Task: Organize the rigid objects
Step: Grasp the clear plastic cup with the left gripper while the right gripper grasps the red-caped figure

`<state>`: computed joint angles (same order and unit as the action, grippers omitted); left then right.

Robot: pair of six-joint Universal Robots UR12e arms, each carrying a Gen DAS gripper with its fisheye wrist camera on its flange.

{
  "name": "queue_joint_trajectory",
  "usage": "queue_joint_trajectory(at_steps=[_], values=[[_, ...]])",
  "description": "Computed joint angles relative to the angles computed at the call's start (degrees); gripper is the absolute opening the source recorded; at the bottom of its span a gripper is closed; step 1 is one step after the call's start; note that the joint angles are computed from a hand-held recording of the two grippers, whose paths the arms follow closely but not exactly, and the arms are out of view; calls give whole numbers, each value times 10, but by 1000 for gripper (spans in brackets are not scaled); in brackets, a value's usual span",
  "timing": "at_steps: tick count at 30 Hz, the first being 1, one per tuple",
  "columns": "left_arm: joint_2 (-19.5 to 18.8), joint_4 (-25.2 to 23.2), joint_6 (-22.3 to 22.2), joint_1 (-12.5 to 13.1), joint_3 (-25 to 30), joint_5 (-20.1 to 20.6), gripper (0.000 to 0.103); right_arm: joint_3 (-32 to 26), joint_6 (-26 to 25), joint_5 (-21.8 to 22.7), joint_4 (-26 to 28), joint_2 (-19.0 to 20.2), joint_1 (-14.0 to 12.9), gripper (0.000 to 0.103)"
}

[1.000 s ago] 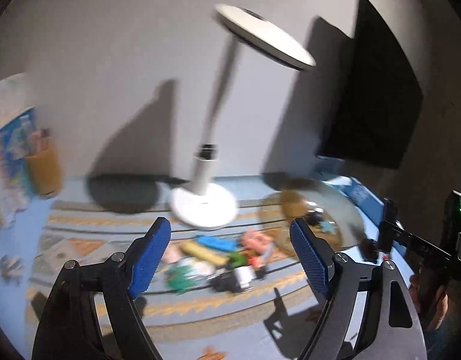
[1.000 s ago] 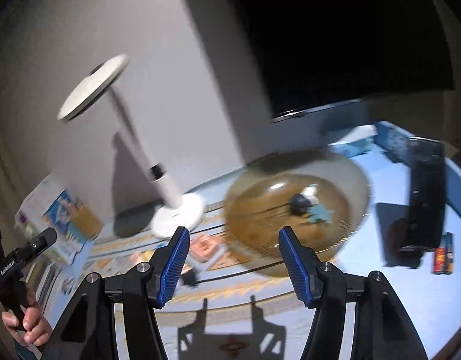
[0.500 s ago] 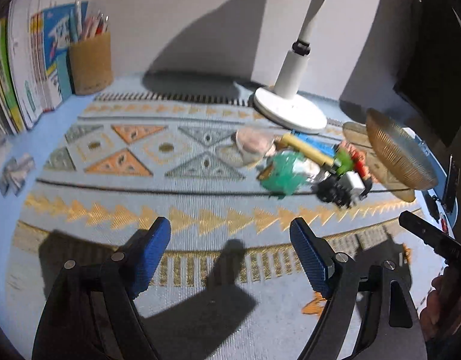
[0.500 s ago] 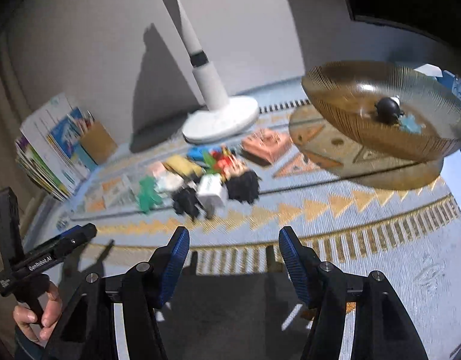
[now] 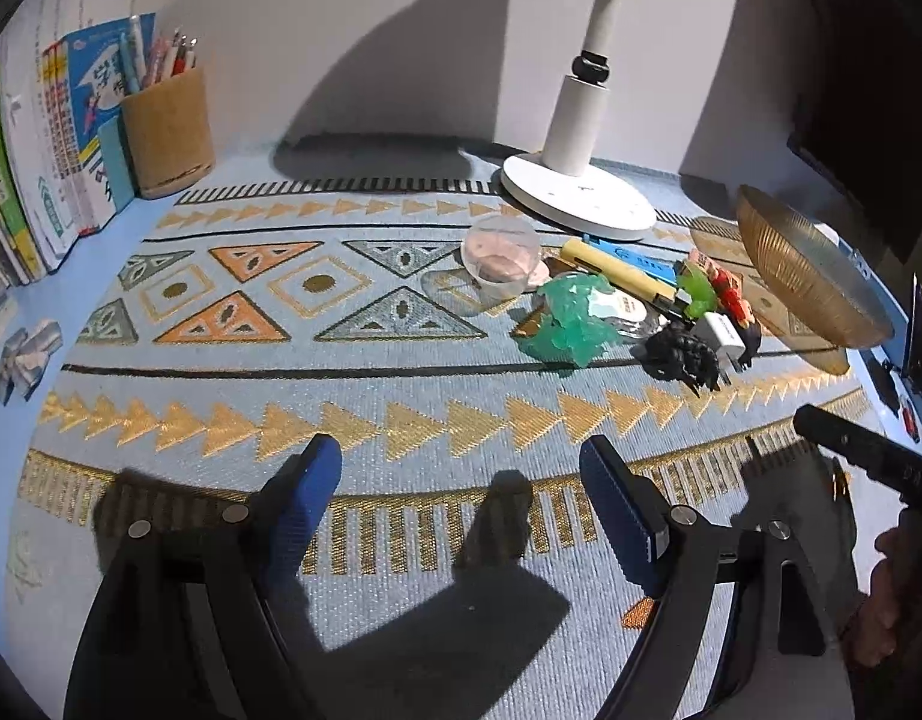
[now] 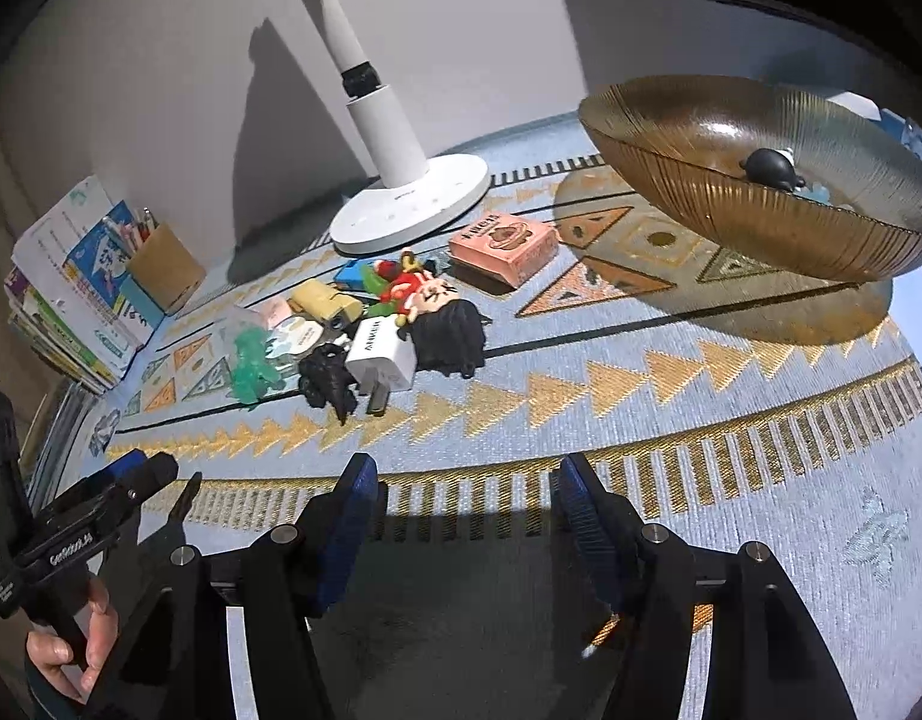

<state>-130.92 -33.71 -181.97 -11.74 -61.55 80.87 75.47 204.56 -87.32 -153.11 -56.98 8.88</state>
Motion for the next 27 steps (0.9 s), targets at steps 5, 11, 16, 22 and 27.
queue_joint_trajectory(at_steps=[5, 11, 16, 22, 27], values=[[-1, -6, 3, 1, 3, -1, 81, -4, 6, -12, 5, 3, 1, 61], [-4, -34, -9, 6, 17, -20, 80, -7, 7, -16, 6, 3, 2, 61], [-20, -66, -16, 14, 72, -60, 80, -29, -6, 34, 33, 6, -4, 61], [-87, -149, -23, 7, 197, -59, 80, -80, -47, 17, 48, 26, -5, 61], [-119, -167, -34, 4, 247, -60, 80, -98, -43, 70, 49, 45, -20, 58]])
